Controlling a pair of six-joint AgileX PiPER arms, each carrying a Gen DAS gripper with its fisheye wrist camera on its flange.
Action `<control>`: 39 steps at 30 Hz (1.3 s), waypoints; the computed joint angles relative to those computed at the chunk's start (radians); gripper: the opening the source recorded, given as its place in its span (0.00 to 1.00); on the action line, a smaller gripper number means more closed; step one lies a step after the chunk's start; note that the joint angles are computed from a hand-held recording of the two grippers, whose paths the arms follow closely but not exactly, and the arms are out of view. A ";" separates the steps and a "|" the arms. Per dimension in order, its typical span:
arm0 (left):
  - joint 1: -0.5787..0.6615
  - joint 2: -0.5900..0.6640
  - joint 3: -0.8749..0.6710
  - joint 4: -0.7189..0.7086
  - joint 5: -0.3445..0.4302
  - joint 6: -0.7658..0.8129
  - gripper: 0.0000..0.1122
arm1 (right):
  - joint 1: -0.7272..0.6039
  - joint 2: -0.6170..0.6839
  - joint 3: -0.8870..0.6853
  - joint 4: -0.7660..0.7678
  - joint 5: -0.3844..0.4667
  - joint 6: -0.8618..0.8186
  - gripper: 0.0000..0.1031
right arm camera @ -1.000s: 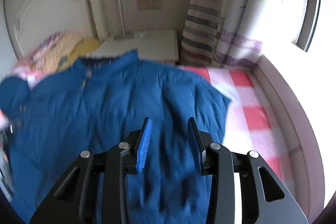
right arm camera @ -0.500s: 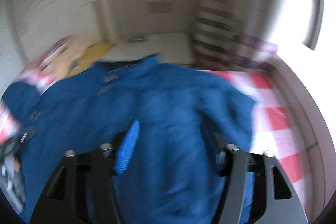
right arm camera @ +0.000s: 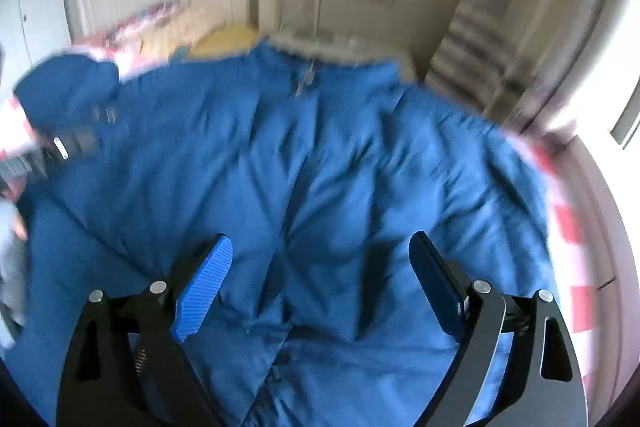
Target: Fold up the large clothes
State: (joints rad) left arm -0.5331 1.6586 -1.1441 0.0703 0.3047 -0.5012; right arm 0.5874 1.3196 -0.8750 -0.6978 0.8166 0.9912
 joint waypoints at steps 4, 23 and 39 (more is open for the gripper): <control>0.178 -0.110 0.105 -0.386 -0.086 0.261 0.89 | -0.010 -0.020 0.008 0.001 -0.010 0.026 0.85; 0.877 0.309 -0.504 -0.928 0.420 0.513 0.03 | 0.002 -0.024 0.013 -0.012 -0.003 0.037 0.85; -0.084 -0.052 -0.289 -0.141 0.082 0.273 0.09 | -0.223 -0.496 0.369 -0.373 -0.405 0.703 0.82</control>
State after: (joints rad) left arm -0.6171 1.6069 -1.4328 -0.0705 0.3862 -0.2283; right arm 0.3640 0.8235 -0.5059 -1.0704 0.4111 1.6939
